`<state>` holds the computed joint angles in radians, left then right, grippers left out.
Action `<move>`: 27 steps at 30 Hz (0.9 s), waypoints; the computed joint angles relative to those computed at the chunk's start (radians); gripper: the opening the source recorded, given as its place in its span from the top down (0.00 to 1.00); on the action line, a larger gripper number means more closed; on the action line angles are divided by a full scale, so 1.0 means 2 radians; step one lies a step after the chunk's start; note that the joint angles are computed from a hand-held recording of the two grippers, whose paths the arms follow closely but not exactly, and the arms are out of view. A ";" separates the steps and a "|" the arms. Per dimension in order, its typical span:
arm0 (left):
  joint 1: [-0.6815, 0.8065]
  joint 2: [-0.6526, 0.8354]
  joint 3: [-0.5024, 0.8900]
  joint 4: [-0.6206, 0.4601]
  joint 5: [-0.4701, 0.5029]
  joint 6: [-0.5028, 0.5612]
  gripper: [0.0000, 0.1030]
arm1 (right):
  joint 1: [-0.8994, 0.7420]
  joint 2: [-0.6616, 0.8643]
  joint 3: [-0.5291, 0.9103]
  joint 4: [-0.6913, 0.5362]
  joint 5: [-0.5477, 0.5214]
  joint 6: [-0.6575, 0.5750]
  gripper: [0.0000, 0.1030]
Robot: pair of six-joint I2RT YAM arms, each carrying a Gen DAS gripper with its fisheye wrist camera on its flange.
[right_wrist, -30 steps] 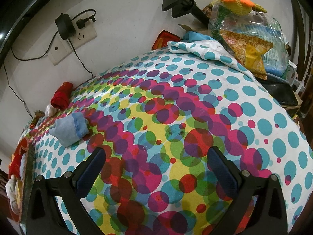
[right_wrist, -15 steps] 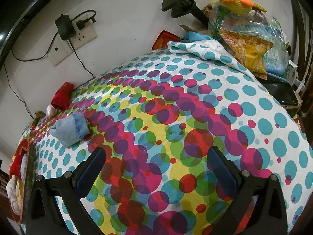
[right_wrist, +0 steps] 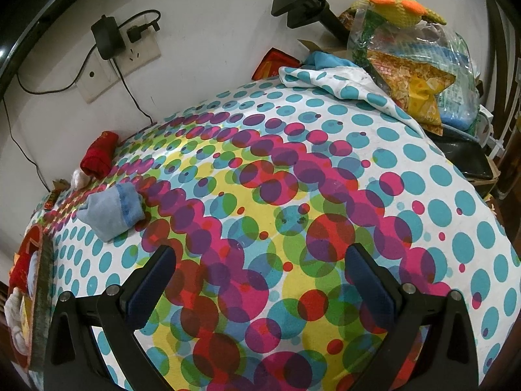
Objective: Organize objects
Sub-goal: 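Lower the yellow box onto the tray and open the left gripper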
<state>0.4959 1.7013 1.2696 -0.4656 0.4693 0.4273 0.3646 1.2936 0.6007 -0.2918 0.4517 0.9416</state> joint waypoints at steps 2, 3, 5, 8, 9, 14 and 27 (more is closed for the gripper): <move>-0.018 0.004 -0.011 0.019 -0.015 0.004 0.50 | 0.001 0.005 0.004 -0.005 0.002 0.000 0.00; -0.030 0.003 -0.024 0.039 -0.029 0.007 0.50 | 0.001 0.006 0.006 -0.006 0.002 0.000 0.00; -0.049 0.015 -0.028 0.053 -0.047 -0.003 0.50 | 0.002 0.008 0.007 -0.007 0.003 0.000 0.00; -0.064 0.035 -0.028 0.061 -0.075 -0.013 0.50 | 0.002 0.006 0.005 -0.002 0.002 0.002 0.00; -0.065 0.039 -0.028 0.063 -0.078 -0.012 0.50 | 0.002 0.006 0.004 -0.001 0.002 0.002 0.00; -0.070 0.052 -0.036 0.079 -0.096 -0.016 0.50 | 0.001 0.008 0.005 -0.004 0.002 0.000 0.00; -0.093 0.055 -0.049 0.069 -0.113 -0.012 0.48 | 0.000 0.005 0.004 -0.004 0.001 -0.001 0.00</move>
<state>0.3095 1.8121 1.1715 -0.3278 0.2438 0.4023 0.3641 1.3044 0.6089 -0.2990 0.4543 0.9397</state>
